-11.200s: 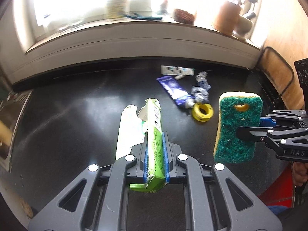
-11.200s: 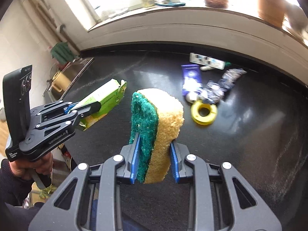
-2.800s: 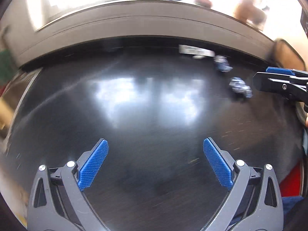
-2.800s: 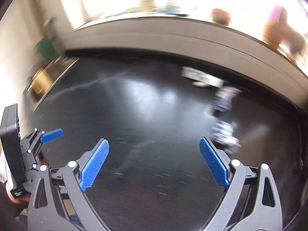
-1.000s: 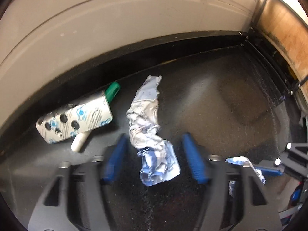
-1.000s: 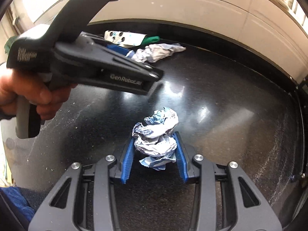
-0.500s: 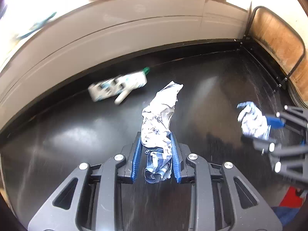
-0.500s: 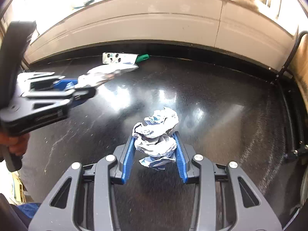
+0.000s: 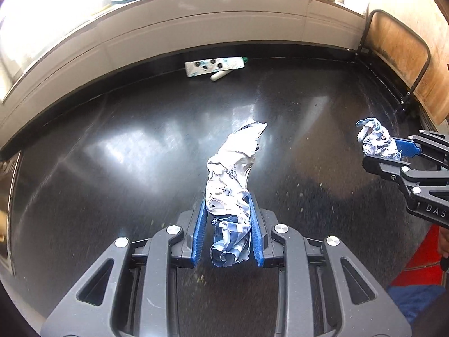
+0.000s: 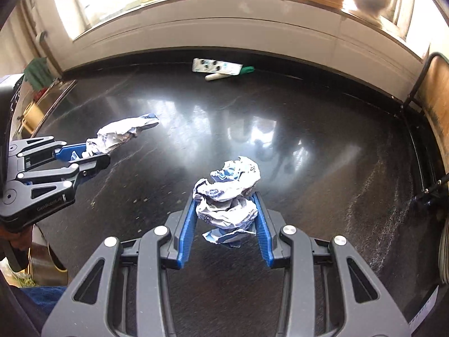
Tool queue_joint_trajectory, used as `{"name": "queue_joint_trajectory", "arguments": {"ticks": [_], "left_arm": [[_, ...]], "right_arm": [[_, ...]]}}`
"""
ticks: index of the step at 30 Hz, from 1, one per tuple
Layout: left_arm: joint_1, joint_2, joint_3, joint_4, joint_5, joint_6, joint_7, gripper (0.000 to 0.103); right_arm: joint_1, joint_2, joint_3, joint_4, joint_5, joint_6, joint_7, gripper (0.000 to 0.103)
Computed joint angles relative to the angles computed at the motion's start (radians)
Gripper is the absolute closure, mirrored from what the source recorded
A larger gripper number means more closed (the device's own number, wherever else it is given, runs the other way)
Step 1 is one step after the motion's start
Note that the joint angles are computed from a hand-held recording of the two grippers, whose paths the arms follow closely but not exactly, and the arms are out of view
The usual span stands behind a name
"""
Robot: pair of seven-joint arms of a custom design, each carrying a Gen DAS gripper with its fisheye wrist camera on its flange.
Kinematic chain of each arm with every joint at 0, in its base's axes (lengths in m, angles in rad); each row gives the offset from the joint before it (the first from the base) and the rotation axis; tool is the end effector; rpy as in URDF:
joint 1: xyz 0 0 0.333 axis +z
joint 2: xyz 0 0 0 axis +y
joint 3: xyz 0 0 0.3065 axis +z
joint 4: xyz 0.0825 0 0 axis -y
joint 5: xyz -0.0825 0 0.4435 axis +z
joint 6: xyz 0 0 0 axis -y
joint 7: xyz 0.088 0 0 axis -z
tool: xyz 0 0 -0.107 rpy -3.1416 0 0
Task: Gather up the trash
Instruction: 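Carry both crumpled foil wrappers in the tools over the bin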
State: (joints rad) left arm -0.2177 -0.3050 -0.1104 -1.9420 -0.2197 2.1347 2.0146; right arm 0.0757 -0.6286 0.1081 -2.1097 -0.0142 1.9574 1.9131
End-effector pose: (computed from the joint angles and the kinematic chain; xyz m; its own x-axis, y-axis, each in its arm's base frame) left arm 0.5282 -0.1979 0.6507 -0.6406 -0.7672 -0.0333 -0.6536 0.5674 -0.5009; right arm 0.4395 0.0948 0.6947 -0.1414 -0.9868 -0.0796 -0.8759 0.1622 -0.4544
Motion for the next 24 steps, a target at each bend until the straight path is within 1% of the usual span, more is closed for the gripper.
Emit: {"name": "queue_joint_trajectory", "arguments": {"ticks": [3,7,12,16,19,22,23,24], "left_arm": [[0.008,-0.042,0.008,-0.041,0.008,0.026,-0.005,0.075],[0.032,-0.091,0.030,-0.075,0.026,0.058,-0.048,0.075],[0.088,-0.149,0.061,-0.115,0.079,0.089,-0.139,0.075],[0.158,-0.217,0.092,-0.167,0.151,0.103,-0.222,0.075],[0.234,-0.280,0.117,-0.221,0.222,0.103,-0.300,0.075],[0.297,-0.331,0.143,-0.265,0.284,0.079,-0.353,0.075],[0.329,-0.353,0.151,-0.287,0.314,0.070,-0.376,0.075],[0.348,-0.367,0.158,-0.302,0.330,0.065,-0.393,0.075]], "right_arm": [[0.015,0.014,0.011,0.021,0.002,0.001,-0.010,0.064],[0.045,0.074,0.022,0.079,0.009,0.023,-0.040,0.064],[0.113,0.228,0.040,0.223,0.035,0.082,-0.105,0.064],[0.192,0.389,0.055,0.379,0.069,0.121,-0.191,0.064],[0.258,0.517,0.068,0.514,0.103,0.126,-0.264,0.064],[0.323,0.643,0.078,0.653,0.130,0.107,-0.328,0.064],[0.347,0.697,0.085,0.713,0.143,0.090,-0.355,0.064],[0.370,0.745,0.089,0.768,0.154,0.070,-0.374,0.064]]}}
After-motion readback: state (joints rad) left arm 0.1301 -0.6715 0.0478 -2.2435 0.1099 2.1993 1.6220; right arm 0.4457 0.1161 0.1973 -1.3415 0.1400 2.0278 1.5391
